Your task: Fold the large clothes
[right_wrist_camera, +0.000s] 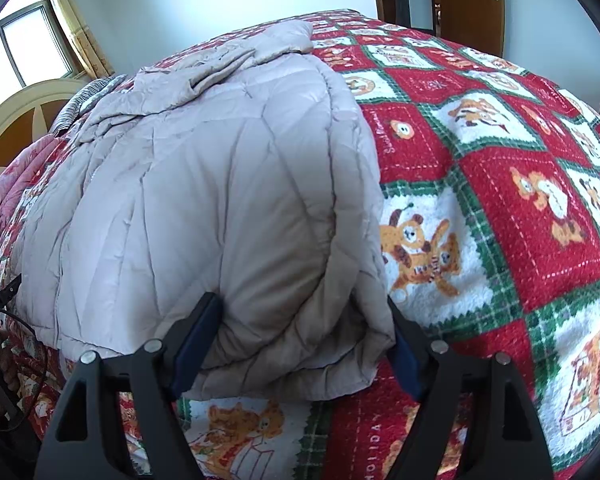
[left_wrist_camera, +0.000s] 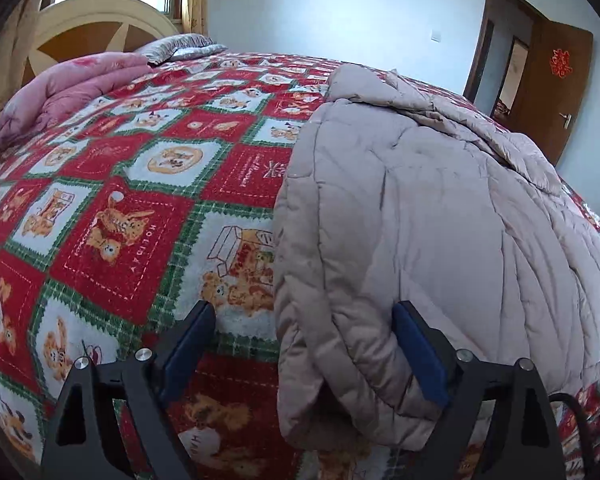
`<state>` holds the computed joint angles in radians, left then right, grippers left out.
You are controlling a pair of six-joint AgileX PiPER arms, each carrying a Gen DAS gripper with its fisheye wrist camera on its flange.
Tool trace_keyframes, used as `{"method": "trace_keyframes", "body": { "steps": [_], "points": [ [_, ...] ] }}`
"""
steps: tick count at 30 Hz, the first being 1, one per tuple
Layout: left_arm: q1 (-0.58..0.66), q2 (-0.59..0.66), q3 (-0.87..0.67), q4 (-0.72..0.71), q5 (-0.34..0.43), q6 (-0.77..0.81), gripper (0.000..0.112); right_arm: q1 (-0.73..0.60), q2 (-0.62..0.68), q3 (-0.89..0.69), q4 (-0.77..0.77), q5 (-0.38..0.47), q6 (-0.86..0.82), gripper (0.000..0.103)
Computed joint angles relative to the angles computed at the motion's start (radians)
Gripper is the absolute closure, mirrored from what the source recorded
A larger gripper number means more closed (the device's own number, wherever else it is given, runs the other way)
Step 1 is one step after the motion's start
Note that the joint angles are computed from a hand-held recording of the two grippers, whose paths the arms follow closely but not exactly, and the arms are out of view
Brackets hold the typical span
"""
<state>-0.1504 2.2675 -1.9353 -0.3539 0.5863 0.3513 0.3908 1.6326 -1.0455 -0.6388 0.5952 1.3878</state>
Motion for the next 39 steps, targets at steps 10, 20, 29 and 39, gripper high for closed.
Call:
{"method": "trace_keyframes", "body": {
  "steps": [10,20,29,39],
  "points": [
    [-0.018,-0.058,0.075,-0.124,0.014,0.225,0.083,0.028,-0.025,0.006,-0.025,-0.043,-0.024,0.080],
    [0.050,-0.207,0.177,-0.463,0.041,0.591,0.103,0.046,-0.167,0.092,-0.137,-0.119,0.143,0.090],
    [0.178,-0.359,0.235,-0.772,0.251,0.782,0.104,0.178,-0.354,0.119,-0.242,-0.009,0.254,0.091],
    [0.118,-0.130,-0.239,-0.647,0.284,0.565,0.104,0.039,-0.360,0.048,-0.222,-0.109,0.150,0.091]
  ]
}}
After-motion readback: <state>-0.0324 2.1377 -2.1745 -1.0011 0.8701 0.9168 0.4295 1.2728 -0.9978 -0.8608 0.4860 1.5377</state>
